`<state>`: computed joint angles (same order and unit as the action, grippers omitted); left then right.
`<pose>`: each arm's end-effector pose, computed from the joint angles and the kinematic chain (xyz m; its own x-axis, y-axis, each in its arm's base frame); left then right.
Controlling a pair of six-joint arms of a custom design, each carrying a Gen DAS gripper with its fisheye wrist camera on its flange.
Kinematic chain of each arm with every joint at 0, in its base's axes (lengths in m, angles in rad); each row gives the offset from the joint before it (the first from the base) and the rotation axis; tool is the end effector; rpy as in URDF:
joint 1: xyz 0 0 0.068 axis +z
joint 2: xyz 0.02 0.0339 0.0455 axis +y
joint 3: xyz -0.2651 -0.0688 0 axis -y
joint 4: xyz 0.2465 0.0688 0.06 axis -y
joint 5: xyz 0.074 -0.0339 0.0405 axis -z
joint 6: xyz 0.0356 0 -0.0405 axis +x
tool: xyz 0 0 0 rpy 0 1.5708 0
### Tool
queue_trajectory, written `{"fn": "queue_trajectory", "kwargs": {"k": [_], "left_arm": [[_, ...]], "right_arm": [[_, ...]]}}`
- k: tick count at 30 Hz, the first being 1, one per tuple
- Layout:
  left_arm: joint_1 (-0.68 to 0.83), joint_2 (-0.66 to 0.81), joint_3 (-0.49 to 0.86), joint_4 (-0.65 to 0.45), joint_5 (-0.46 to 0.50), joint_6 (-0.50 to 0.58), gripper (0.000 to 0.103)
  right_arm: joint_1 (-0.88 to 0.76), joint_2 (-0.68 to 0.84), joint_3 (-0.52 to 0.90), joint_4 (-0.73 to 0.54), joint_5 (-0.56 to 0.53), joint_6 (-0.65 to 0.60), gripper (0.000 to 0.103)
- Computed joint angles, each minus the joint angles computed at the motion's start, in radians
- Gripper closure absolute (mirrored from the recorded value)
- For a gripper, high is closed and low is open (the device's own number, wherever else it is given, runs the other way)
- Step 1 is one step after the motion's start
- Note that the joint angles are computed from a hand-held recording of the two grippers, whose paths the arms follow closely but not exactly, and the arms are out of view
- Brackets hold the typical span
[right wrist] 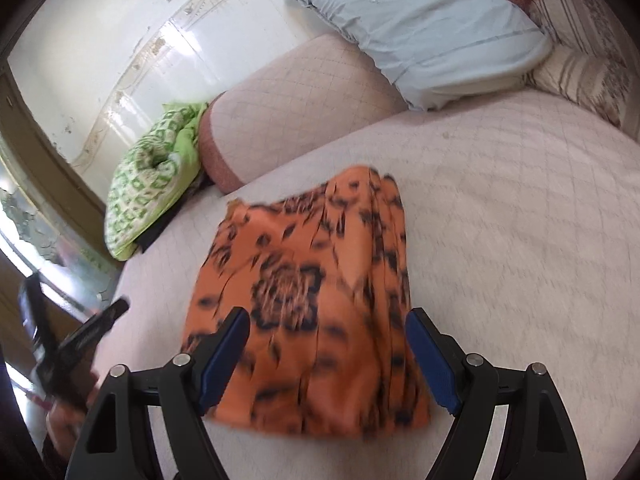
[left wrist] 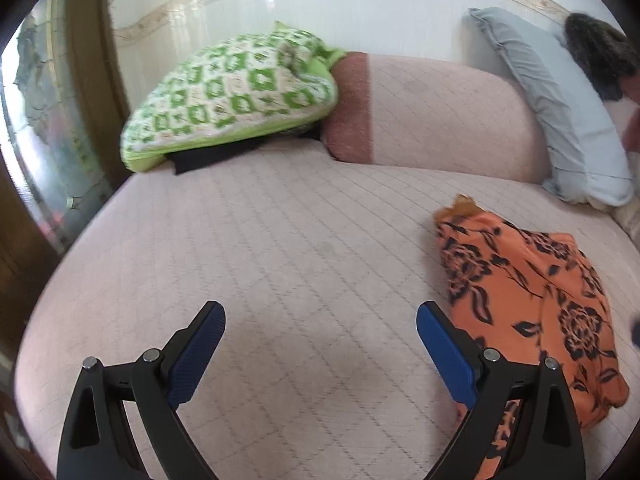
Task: Fold small clothes
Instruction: 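Move both tools down to the edges of the folded blouse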
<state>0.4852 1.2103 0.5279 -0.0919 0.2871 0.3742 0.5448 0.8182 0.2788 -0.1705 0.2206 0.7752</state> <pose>0.2108 0.0997 0.1771 -0.6738 0.0411 -0.7378 -0.0236 0.9968 0.0770 0.1439 0.0781 0.1610 -0.6527 0.4030 -0.6415 0.1303 0.8939 0.4289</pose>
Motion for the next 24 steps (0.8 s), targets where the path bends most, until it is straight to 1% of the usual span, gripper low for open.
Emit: {"fn": "queue_trajectory", "kwargs": {"k": [1,2,3,4,6,8,11,14,18,22,24], "left_arm": [[-0.008,0.019,0.002,-0.011,0.031,0.024,0.006],[-0.022,0.033,0.001,-0.016,0.043,0.045,0.006],[-0.043,0.046,-0.003,-0.011,0.038,0.061,0.006],[-0.066,0.061,-0.011,0.003,0.027,0.071,0.006],[-0.084,0.095,-0.008,0.010,0.041,0.075,0.006],[-0.102,0.139,0.000,0.019,0.049,0.064,0.006],[-0.131,0.175,-0.004,0.046,0.027,0.052,0.006],[-0.153,0.186,-0.015,0.083,0.008,0.049,0.006],[-0.149,0.189,-0.004,0.074,0.018,0.043,0.006],[-0.145,0.184,-0.001,0.070,0.021,0.038,0.006],[-0.149,0.186,0.000,0.074,0.018,0.037,0.006]], "right_arm": [[-0.046,0.058,0.011,0.044,-0.028,-0.012,0.020],[-0.113,0.123,0.020,0.100,-0.101,-0.034,0.020],[-0.167,0.187,0.031,0.148,-0.161,-0.053,0.020],[-0.201,0.232,0.040,0.175,-0.189,-0.067,0.020],[-0.277,0.335,0.071,0.217,-0.269,-0.110,0.020],[-0.346,0.403,0.076,0.269,-0.358,-0.116,0.020],[-0.391,0.462,0.077,0.313,-0.446,-0.097,0.020],[-0.378,0.458,0.083,0.302,-0.439,-0.112,0.020],[-0.344,0.434,0.085,0.302,-0.424,-0.100,0.020],[-0.323,0.464,0.104,0.294,-0.398,-0.104,0.020],[-0.334,0.474,0.103,0.302,-0.413,-0.102,0.020]]}}
